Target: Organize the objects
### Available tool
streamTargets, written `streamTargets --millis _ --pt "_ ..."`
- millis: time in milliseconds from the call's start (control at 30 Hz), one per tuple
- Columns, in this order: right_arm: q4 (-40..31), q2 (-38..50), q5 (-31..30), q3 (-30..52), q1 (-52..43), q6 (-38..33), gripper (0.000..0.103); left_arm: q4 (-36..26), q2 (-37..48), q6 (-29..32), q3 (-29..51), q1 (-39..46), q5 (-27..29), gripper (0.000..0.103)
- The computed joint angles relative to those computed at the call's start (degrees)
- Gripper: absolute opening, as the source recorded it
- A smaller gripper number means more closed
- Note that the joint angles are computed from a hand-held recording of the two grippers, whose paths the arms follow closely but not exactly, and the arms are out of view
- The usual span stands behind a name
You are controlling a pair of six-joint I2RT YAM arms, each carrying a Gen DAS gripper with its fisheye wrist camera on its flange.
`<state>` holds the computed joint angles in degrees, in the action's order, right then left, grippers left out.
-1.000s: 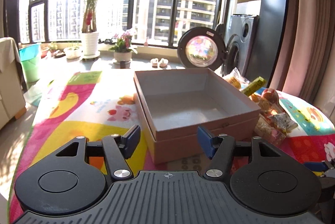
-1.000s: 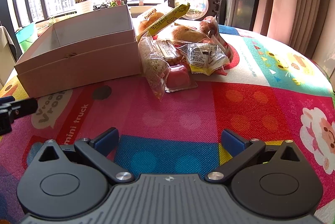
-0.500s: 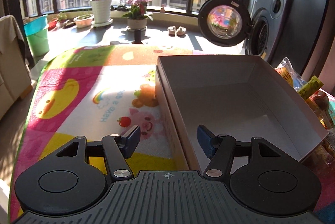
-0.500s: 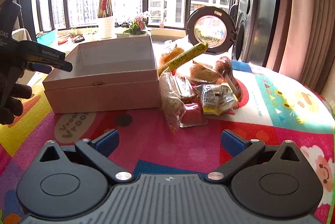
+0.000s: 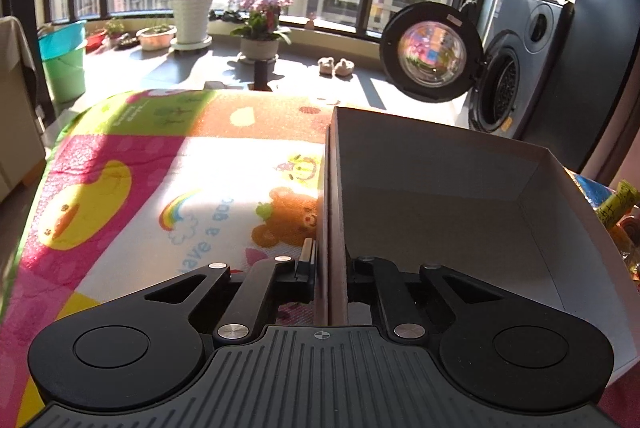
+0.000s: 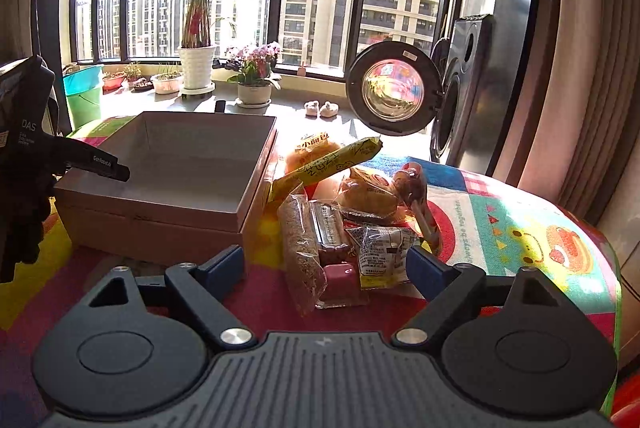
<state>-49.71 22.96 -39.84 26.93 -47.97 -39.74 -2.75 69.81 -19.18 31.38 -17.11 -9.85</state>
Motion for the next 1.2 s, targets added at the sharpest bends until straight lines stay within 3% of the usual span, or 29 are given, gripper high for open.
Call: streamTargets --millis 133,300,467,567,767,900,1000,1200 --pt "5.37 2.04 6.82 -1.21 7.62 6.28 0.080 4.71 3.93 -2.08 0.70 -0.13 -0.98 0.012" --pt "12.93 10.29 12.71 2.36 15.46 13.74 0.080 6.14 2.83 2.88 -0.75 0.10 -1.20 0.012" --pt "22.41 30.78 19.42 13.38 25.19 24.83 0.080 9.86 2.13 7.13 -2.79 1.97 2.54 0.013" --pt "25.95 47.82 23.81 23.47 31.91 33.97 0.080 10.67 2.22 7.28 -3.12 3.27 5.57 0.013" --pt "28.29 76.08 33.58 43.63 40.43 45.10 0.080 6.67 3.26 6.51 -0.49 1.95 3.36 0.013" --pt "22.12 84.74 34.79 51.82 40.41 43.82 0.054 3.47 4.87 8.82 2.15 -0.14 0.14 0.012" --pt "22.07 80.06 31.65 46.40 38.25 36.01 0.054 1.32 6.46 9.62 4.40 -0.59 -0.24 0.012" --pt "17.93 66.58 28.80 35.68 30.09 19.51 0.054 4.56 5.82 5.72 2.29 0.67 1.62 0.011"
